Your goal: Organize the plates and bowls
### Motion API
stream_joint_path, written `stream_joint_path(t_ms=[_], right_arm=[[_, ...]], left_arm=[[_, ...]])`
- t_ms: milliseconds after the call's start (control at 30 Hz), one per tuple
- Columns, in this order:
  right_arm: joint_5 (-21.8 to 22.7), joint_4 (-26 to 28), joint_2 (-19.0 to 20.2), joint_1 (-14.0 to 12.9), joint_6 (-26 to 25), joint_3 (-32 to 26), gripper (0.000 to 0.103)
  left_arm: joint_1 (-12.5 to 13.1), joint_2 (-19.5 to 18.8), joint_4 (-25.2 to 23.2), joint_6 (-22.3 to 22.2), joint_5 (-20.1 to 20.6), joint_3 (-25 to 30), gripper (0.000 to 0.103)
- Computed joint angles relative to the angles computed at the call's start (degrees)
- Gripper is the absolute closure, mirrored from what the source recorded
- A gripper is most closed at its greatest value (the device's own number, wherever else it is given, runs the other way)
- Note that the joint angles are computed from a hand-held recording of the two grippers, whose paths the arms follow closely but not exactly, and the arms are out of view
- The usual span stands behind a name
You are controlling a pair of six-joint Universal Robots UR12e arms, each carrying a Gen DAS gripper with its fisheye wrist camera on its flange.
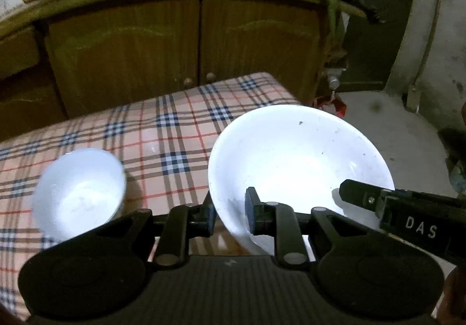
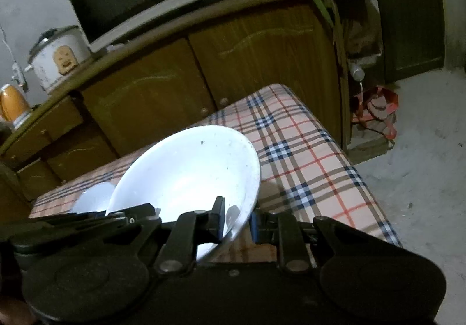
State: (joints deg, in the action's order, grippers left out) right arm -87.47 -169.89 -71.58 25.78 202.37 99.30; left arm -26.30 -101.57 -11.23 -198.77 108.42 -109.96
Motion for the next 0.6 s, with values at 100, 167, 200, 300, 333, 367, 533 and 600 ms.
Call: stream_joint_path(t_ms=[100,167,200,300,333,367,533,600], right_arm=[[-0.8,0.0,-2.3,0.8,-0.1,1.6,0.08],[-1.3,-0.2,-3.8,1.5,-0.4,2.7,0.08],[-1.5,-0.4,-4.4,1.7,-0.4,3.3,0.08],[-2.2,-1.0,-6.2,2.5,-0.6,4.9,0.08],[-2.4,-1.2,-6.7,2.8,-0.6,5.3,0.08],[-2.6,-1.3,-7.2,3.1,-0.5,5.8,0.08],[-3.5,-1.9,-9.1,4.2,-1.1,7.8,0.08],[-3.5,-2.1,-9.7,4.6,-0.9,8.5,0.08]], left_arm=[[-1.3,2.0,0.3,-0.6,1.5,-1.7,0.081],[-2.1,3.4,0.3,-1.1,2.5,-2.7,0.081],[-2.3,3.8,0.2,-1.2,2.7,-3.0,0.081],[-3.3,5.2,0.5,-1.5,4.0,-4.2,0.081],[-3.6,5.7,0.6,-1.7,4.4,-4.7,0.081],[-3.9,6.0,0.8,-1.7,4.7,-5.0,0.081],[-5.1,7.8,0.8,-2.5,6.0,-6.9,0.08],[-5.5,8.2,0.8,-2.7,6.6,-7.5,0.08]])
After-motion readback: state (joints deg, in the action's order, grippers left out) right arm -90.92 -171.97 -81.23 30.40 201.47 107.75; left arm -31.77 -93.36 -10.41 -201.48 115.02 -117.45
